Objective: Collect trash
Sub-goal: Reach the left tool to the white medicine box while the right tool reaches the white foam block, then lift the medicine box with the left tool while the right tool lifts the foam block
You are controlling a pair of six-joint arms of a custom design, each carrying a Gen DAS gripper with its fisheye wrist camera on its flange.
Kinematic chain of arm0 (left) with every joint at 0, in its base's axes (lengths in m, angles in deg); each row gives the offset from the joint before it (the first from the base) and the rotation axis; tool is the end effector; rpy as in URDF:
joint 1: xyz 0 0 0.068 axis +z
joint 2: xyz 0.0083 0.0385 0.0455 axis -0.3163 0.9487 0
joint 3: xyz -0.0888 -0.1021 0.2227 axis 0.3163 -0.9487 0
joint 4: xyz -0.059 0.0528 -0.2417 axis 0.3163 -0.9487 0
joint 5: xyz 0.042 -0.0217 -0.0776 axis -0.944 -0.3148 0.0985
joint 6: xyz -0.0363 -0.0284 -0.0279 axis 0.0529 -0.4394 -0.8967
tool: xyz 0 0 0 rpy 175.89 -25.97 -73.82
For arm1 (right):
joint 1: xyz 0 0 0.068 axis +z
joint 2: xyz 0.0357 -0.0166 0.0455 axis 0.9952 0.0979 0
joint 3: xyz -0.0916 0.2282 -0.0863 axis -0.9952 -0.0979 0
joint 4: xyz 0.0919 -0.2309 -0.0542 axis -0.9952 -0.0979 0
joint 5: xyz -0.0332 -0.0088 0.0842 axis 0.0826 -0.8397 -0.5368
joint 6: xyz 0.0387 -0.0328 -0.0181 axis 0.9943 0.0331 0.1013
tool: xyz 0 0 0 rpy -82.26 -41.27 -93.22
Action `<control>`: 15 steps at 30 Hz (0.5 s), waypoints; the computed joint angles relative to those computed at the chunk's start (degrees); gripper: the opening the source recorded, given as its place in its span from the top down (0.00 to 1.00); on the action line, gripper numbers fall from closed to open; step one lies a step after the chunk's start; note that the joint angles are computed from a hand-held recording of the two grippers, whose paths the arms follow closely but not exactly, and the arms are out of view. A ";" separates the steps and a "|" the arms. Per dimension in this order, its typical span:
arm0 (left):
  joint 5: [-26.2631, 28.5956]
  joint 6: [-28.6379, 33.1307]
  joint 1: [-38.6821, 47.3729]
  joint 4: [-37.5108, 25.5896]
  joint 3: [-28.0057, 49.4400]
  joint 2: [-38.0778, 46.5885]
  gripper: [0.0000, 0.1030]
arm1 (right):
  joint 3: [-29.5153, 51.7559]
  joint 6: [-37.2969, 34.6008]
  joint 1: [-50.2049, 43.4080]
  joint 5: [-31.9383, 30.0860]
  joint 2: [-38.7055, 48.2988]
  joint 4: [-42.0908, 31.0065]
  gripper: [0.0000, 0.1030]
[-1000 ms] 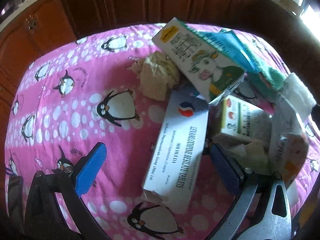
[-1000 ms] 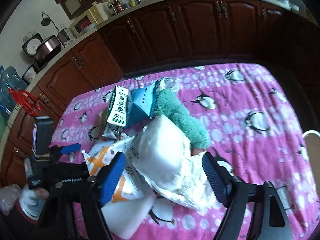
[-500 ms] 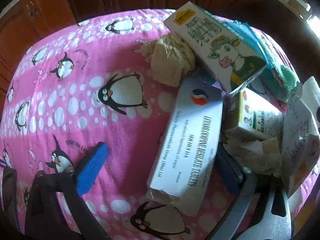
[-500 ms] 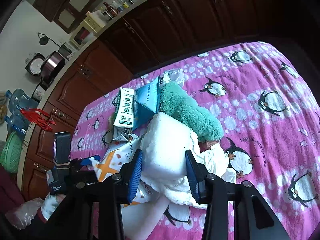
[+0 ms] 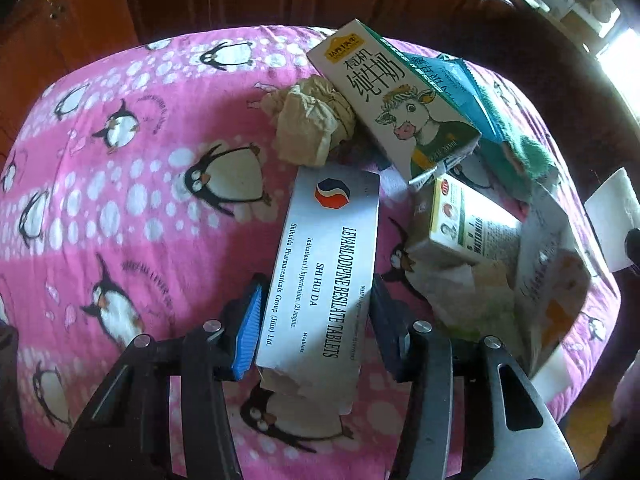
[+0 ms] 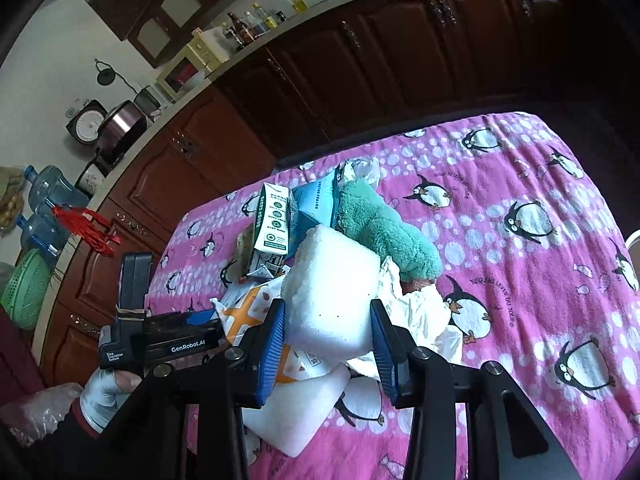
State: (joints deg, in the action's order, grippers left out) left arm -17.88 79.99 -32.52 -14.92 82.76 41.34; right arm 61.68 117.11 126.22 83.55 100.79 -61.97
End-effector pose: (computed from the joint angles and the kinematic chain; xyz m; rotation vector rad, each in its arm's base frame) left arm 0.2403 -0.0653 0.0484 0.2437 2.7830 -0.2754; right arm 0.1566 0.1399 0.0935 0.0273 2.4467 0.7010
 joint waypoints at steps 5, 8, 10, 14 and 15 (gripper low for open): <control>-0.51 1.41 0.49 -3.70 -5.59 -11.63 0.54 | -1.94 -0.01 1.74 2.52 -8.30 -4.91 0.62; -0.55 2.02 0.18 -9.64 -7.29 -21.88 0.54 | -2.99 -0.10 2.58 4.61 -14.79 -9.92 0.62; -0.54 1.64 -1.12 -13.86 -7.11 -27.61 0.54 | -3.77 -0.16 2.59 5.75 -19.83 -14.05 0.62; -2.62 -1.50 -7.93 -20.33 -5.72 -36.51 0.54 | -6.24 -0.40 0.27 7.14 -33.52 -24.98 0.62; -3.00 -2.33 -9.83 -21.79 -5.01 -38.15 0.54 | -6.74 -0.62 -0.76 7.14 -37.05 -27.99 0.62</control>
